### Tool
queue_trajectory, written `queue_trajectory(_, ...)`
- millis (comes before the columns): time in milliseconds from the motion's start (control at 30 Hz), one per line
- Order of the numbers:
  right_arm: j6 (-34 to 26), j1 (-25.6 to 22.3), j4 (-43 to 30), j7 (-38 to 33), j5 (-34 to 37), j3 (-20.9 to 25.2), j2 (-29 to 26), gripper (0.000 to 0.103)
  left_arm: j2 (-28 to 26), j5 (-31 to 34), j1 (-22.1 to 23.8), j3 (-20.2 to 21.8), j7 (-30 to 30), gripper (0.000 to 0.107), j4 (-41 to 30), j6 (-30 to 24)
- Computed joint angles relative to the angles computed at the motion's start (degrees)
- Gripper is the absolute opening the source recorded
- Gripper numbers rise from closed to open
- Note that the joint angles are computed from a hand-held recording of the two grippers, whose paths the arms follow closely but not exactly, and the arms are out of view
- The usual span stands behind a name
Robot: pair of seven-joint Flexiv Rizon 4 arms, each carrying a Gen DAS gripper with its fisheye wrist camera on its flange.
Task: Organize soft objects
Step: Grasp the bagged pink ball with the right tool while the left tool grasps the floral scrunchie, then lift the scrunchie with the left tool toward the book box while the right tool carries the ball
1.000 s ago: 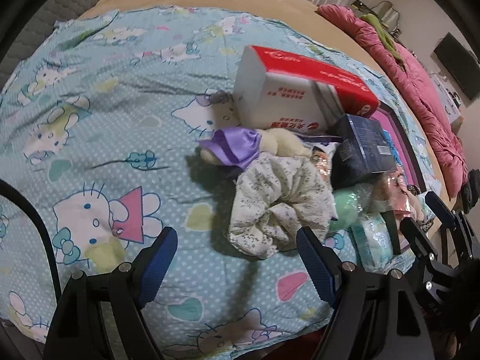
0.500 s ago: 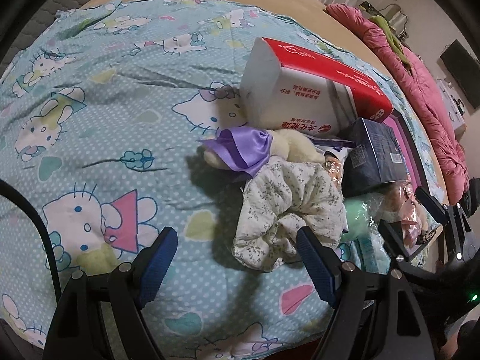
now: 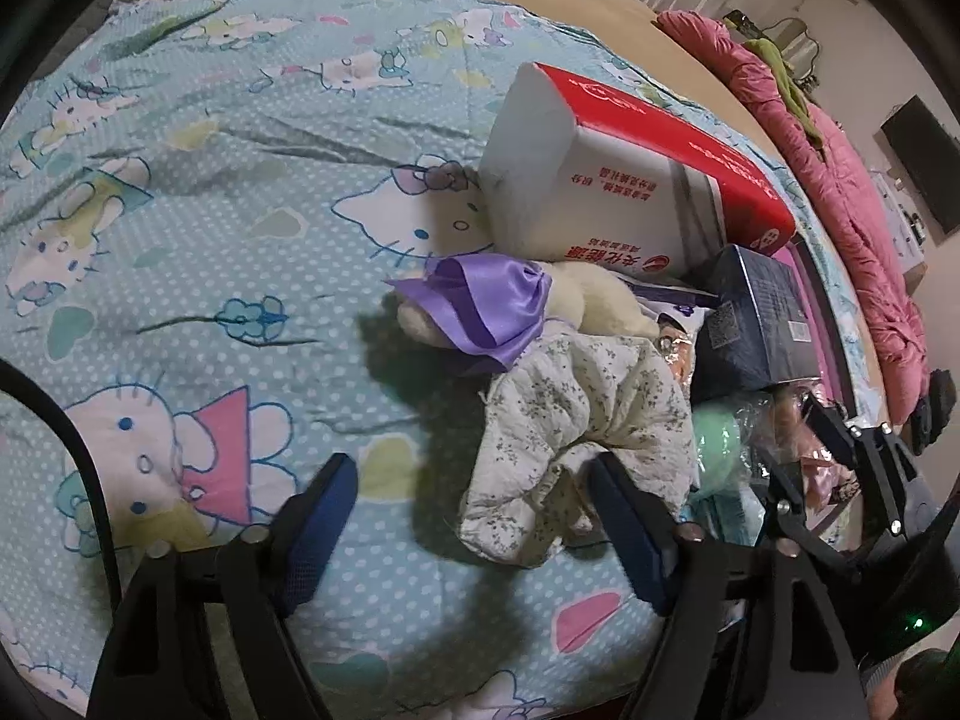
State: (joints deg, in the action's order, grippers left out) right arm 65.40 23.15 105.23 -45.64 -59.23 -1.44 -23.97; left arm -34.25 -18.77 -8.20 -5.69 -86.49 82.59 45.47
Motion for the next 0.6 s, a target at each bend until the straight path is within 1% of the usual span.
queue_trajectory(33, 0.6, -0.2, 0.1, 0.3, 0.3, 0.1, 0.2, 0.042, -0.1, -0.7, 0.3, -0.5, 0.5, 0.07, 0.2, 0.3)
queue_trajectory(100, 1.8, -0.8, 0.4, 0.5, 1.2, 0.2, 0.3, 0.041, -0.5, -3.0, 1.3, -1.8, 1.8, 0.06, 0.5, 0.2)
queue_trajectory(133, 2.5, -1.1, 0.5, 0.5, 1.8, 0.2, 0.4, 0.04, -0.7, -3.8, 1.6, -2.3, 2.4, 0.056, 0.6, 0.1)
queue_trajectory(200, 4.2, -1.6, 0.8, 1.0, 2.8, 0.2, 0.8, 0.039, -1.0, -4.5, 1.6, -2.5, 3.3, 0.043, 0.5, 0.0)
queue_trajectory(233, 4.6, -1.6, 0.9, 1.3, 3.3, 0.2, 0.9, 0.039, -1.0, -5.0, 1.7, -2.8, 4.1, 0.039, 0.7, 0.3)
queue_trajectory(300, 6.3, -2.3, 1.1, 1.0, 5.9, 0.8, 1.0, 0.039, -1.1, -6.1, 1.9, -3.4, 5.8, 0.025, 1.1, 1.0)
queue_trajectory(367, 7.0, -2.3, 1.4, 1.4, 8.1, 0.8, 1.2, 0.039, -1.1, -5.6, 1.2, -3.0, 6.1, 0.019, 1.0, 1.1)
queue_trajectory(500, 9.4, -2.5, 1.9, 1.7, 11.8, 0.7, 1.7, 0.039, -0.4, -6.5, 1.2, -3.4, 7.8, 0.014, 2.1, 2.5)
queue_trajectory(600, 10.1, -1.8, 2.5, 2.3, 12.7, 0.2, 2.2, 0.039, 0.2, -6.9, 1.0, -3.4, 8.4, 0.011, 2.8, 3.2)
